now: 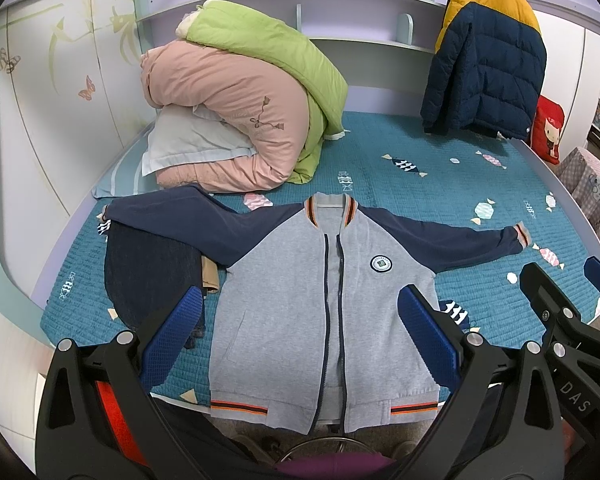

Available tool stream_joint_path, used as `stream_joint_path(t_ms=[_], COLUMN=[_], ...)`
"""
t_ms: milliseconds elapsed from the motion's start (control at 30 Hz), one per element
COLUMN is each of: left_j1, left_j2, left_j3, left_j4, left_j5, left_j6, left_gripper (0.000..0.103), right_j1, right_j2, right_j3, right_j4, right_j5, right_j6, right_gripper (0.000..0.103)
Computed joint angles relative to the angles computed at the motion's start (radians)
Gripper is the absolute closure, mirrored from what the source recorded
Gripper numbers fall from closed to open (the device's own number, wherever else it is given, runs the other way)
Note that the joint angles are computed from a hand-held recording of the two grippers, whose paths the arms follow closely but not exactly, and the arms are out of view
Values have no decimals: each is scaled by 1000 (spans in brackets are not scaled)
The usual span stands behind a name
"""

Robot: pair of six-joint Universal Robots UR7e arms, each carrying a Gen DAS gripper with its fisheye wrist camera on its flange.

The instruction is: Fold large clothes

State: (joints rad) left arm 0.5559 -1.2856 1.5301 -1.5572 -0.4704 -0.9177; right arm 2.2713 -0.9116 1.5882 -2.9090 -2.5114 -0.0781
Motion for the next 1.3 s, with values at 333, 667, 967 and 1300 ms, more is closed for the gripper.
stream_joint_path(t_ms=[333, 667, 967, 1300], left_j1=[4, 14, 23, 8], left_j2=[-7, -8, -5, -28], left_j3=[19, 18, -9, -19], left_j4=[-15, -7, 23, 122], left_j5=[-5, -28, -44, -50], left_j6=[3, -3, -15, -103], left_gripper=[5, 5, 5, 5], right_j1=[-1, -6, -6, -2], right_j2=[5, 4, 0, -8], right_j3=[3, -2, -5, -2], right_j4=[1, 42, 71, 74], right_j5=[1, 8, 29, 70], right_j6=[5, 31, 45, 26], right_gripper=[7, 7, 7, 7])
